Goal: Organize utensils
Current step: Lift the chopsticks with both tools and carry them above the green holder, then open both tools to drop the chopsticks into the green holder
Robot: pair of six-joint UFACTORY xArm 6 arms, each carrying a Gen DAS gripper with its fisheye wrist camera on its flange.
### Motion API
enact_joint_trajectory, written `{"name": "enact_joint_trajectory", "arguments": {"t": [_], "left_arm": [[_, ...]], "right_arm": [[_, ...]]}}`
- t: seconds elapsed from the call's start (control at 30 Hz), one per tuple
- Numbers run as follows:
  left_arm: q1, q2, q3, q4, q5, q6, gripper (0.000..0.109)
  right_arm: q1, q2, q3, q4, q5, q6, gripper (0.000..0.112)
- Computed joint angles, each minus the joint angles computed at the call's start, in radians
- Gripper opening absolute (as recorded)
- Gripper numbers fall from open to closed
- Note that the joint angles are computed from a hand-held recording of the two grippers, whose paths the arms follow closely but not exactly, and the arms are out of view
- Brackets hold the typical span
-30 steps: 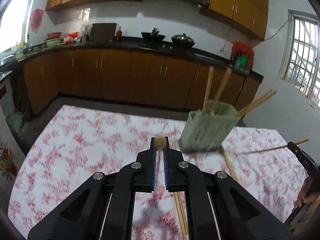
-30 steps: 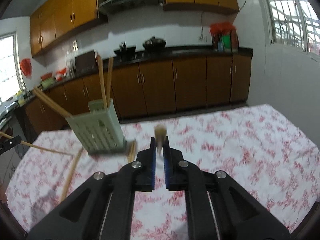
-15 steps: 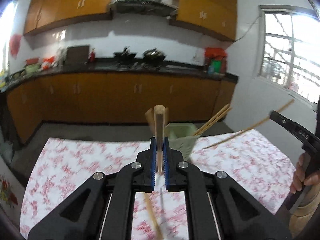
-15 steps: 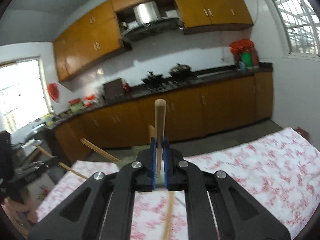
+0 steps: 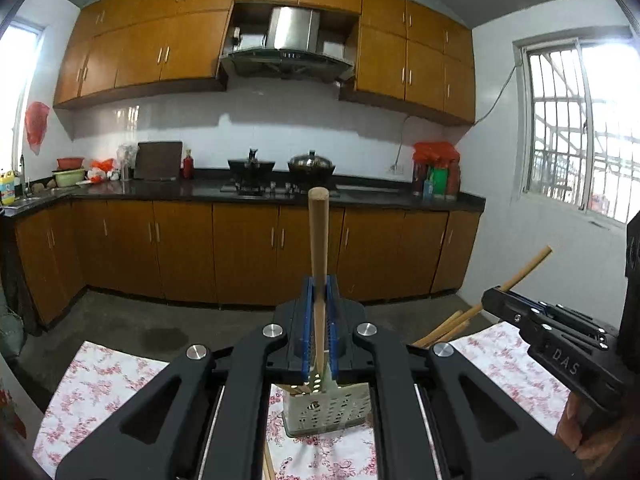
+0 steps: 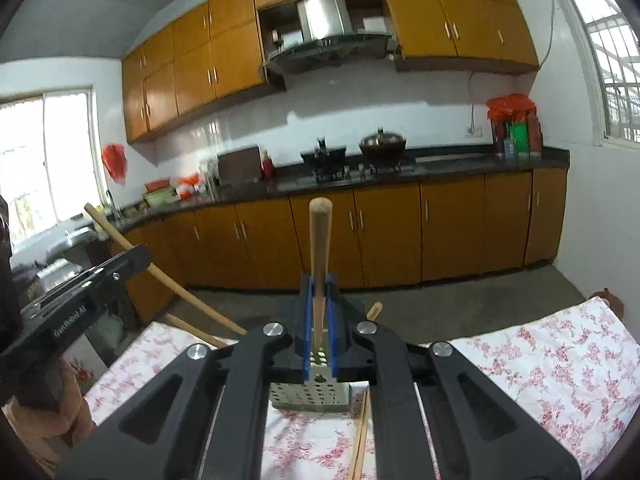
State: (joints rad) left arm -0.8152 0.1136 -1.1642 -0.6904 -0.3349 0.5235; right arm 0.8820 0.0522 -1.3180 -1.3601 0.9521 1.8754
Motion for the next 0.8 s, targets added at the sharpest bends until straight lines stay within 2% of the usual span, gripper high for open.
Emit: {"name": "enact_joint_trajectory", "arguments": {"t": [0.1, 0.13, 0.27, 0.3, 0.37, 0.43, 0.53, 0.6, 0.67, 0.77, 0.8], "left_arm": [[0.014, 0.053, -0.021, 0.059, -0.009, -0.058, 0.007], [0.025, 0.066, -0.021, 0.114, -0.006, -0.112, 0.007], [0.033, 0.072, -0.015, 0.176, 0.006, -0.159, 0.008], [0.037, 0.066, -0.007, 0.198, 0.007, -0.179, 0.009], [0.038, 0.058, -0.004, 0.203, 0.012, -0.184, 0.019], [0.031, 0.049, -0.004, 0.153, 0.003, -0.149, 0.053], [0.042, 0.016, 0.028, 0.194, -0.011, -0.201, 0.057], [0.050, -0.023, 0.056, 0.209, -0.008, -0.231, 0.058], [0.053, -0.070, 0.097, 0.190, -0.016, -0.218, 0.064], [0.027, -0.156, 0.177, 0.012, -0.046, -0.044, 0.078], [0.015, -0.185, 0.211, -0.085, -0.061, 0.052, 0.080]], "right_arm": [[-0.041, 0.031, -0.012, 0.038, -0.061, -0.008, 0.008], [-0.048, 0.039, -0.015, 0.046, -0.076, -0.012, 0.008], [-0.047, 0.061, -0.030, 0.046, -0.077, -0.021, 0.011], [-0.041, 0.067, -0.037, 0.043, -0.070, -0.020, 0.017], [-0.032, 0.061, -0.033, 0.023, -0.052, -0.008, 0.027], [-0.020, 0.053, -0.028, 0.009, -0.034, 0.001, 0.030], [0.014, 0.013, -0.001, -0.031, 0.025, 0.026, 0.033], [0.054, -0.026, 0.029, -0.062, 0.097, 0.049, 0.036], [0.103, -0.070, 0.072, -0.083, 0.178, 0.076, 0.039], [0.170, -0.121, 0.149, -0.059, 0.298, 0.104, 0.047], [0.184, -0.127, 0.173, -0.027, 0.327, 0.111, 0.048]]}}
